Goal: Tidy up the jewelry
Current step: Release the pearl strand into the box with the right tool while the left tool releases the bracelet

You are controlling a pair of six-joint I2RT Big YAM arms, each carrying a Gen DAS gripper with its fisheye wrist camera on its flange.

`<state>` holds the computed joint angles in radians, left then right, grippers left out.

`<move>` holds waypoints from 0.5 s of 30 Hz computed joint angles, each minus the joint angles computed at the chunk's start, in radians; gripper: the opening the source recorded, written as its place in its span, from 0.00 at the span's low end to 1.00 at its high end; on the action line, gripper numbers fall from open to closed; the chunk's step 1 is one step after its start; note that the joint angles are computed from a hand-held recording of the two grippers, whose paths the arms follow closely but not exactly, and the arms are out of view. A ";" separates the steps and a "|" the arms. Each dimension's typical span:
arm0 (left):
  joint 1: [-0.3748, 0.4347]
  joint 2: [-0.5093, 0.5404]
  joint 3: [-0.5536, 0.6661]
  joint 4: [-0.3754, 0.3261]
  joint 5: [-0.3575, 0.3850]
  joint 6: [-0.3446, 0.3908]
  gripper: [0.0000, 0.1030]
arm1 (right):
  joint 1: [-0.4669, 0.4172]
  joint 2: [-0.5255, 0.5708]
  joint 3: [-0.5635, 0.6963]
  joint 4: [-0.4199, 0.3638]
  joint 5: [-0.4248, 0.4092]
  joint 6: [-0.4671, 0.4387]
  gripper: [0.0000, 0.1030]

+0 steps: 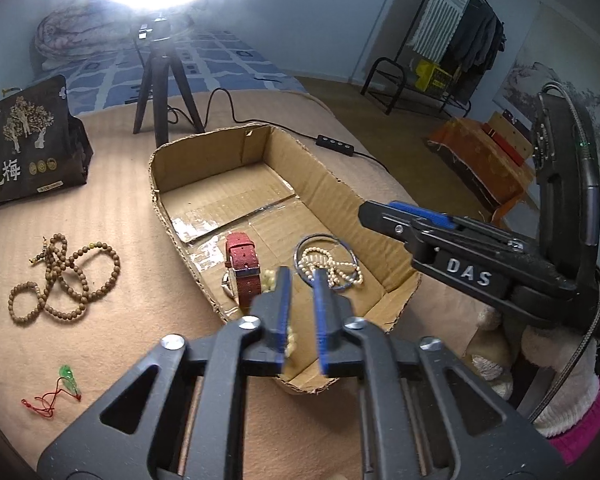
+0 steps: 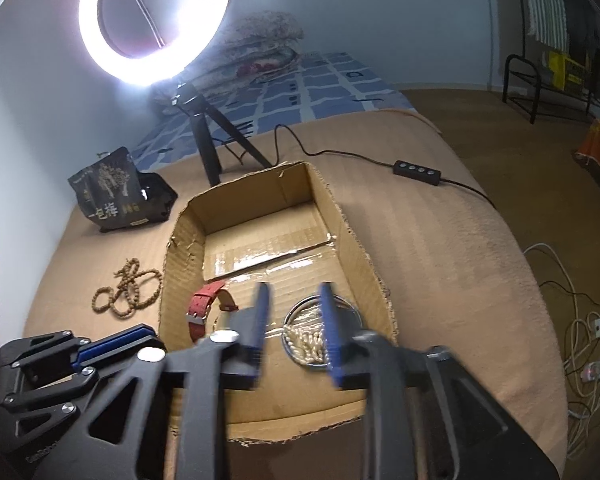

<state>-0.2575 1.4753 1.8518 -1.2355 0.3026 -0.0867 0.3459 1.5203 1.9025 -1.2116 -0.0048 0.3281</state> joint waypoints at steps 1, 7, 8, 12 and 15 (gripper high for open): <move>0.001 0.001 0.003 -0.001 -0.001 -0.001 0.20 | -0.001 -0.003 -0.002 0.003 0.003 0.004 0.31; 0.006 -0.012 0.005 -0.007 -0.006 -0.001 0.20 | -0.001 -0.011 0.010 -0.005 0.018 0.015 0.31; 0.007 -0.013 0.006 -0.008 -0.007 -0.001 0.20 | 0.002 -0.013 0.011 -0.006 0.021 0.015 0.31; 0.010 -0.025 0.007 -0.017 -0.013 0.003 0.20 | 0.013 -0.018 0.023 -0.020 0.040 0.004 0.31; 0.017 -0.036 0.008 -0.024 -0.014 0.007 0.20 | 0.024 -0.025 0.034 -0.035 0.062 -0.006 0.31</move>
<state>-0.2410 1.4392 1.8594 -1.2595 0.2882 -0.0800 0.3697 1.4958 1.9360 -1.2463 0.0568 0.3221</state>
